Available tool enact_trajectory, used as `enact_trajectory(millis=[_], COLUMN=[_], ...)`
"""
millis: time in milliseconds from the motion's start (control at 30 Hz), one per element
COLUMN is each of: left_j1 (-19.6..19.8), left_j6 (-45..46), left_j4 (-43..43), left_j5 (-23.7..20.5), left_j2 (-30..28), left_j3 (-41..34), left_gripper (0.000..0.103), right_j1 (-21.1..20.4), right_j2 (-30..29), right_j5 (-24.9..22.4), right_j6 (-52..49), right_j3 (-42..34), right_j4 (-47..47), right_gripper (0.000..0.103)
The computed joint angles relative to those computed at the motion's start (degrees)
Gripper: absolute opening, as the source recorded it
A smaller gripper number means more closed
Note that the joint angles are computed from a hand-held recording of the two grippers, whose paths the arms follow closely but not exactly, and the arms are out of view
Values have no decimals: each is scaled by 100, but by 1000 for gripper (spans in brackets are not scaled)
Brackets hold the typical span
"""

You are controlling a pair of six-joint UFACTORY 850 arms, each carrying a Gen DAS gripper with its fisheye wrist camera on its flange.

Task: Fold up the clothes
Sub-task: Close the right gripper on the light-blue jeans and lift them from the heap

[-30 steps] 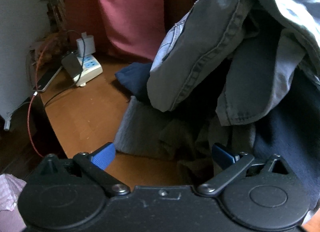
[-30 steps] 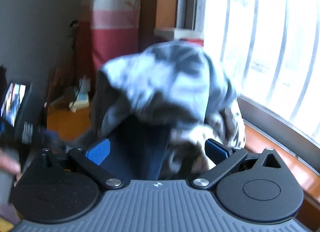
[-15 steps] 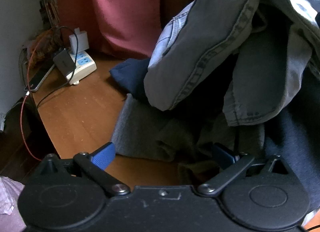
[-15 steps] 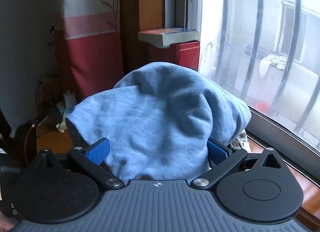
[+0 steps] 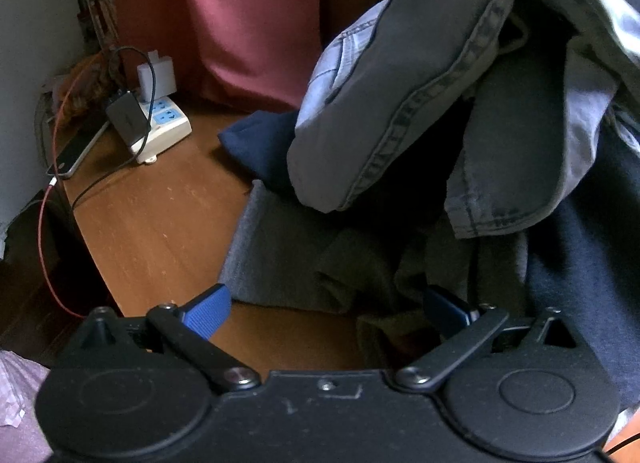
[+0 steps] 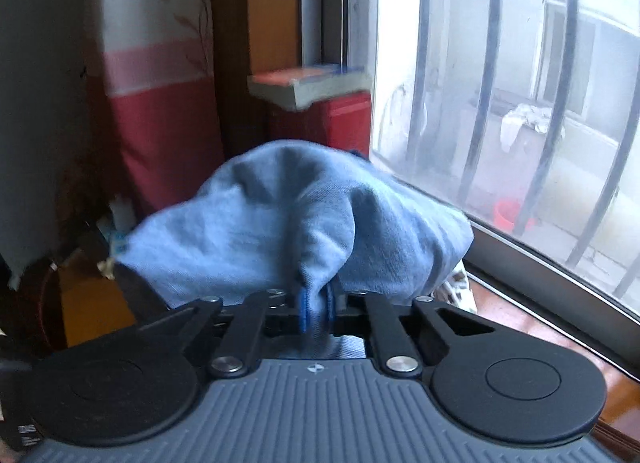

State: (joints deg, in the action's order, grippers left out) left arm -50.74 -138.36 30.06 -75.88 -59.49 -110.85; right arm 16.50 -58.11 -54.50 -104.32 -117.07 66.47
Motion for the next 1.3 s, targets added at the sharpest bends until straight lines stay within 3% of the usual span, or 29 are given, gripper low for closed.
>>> enact_trajectory(millis=[167,333,433,667,800,867,933,1000,1133,1300], left_j1=[-24,-33,-37,-28,-65,-77,-78,-91,-134,-204], left_j6=[36,-65,-165,-215,-47,89,183,177,69,-99], left_j4=[-29,-132,-153,14,219,265,285,308,316,216], left_j5=[-132,-87,-41,126,-7,-167,-191,-133,6,171], left_j2=[-36,52,150,222,137,44,-2,5,58,168], left_j3=[-58,117,287,473,345,202,132,150,266,520], left_gripper=[103,103,103,103,103,103,103,103,103,103], right_j1=[-371,-758,-955,-984,-892,-921,-950,-881,-480,390], right_j2=[81,218,293,-285,-29,283,677,956,1174,1107], right_j5=[-1014,-1264,-964,13,647,732,666,495,184,1076], right_j6=[282,96,-62,1448,1475,993,141,-716,-2007,-3233], right_j3=[-103,154,511,448,852,1107,1389,1585,1583,1668], right_j4=[264,-69,-414,-1975,-2486,-2087,-1288,-634,-104,188], right_gripper=[4,4,4,4,11,20,61,79,82,82])
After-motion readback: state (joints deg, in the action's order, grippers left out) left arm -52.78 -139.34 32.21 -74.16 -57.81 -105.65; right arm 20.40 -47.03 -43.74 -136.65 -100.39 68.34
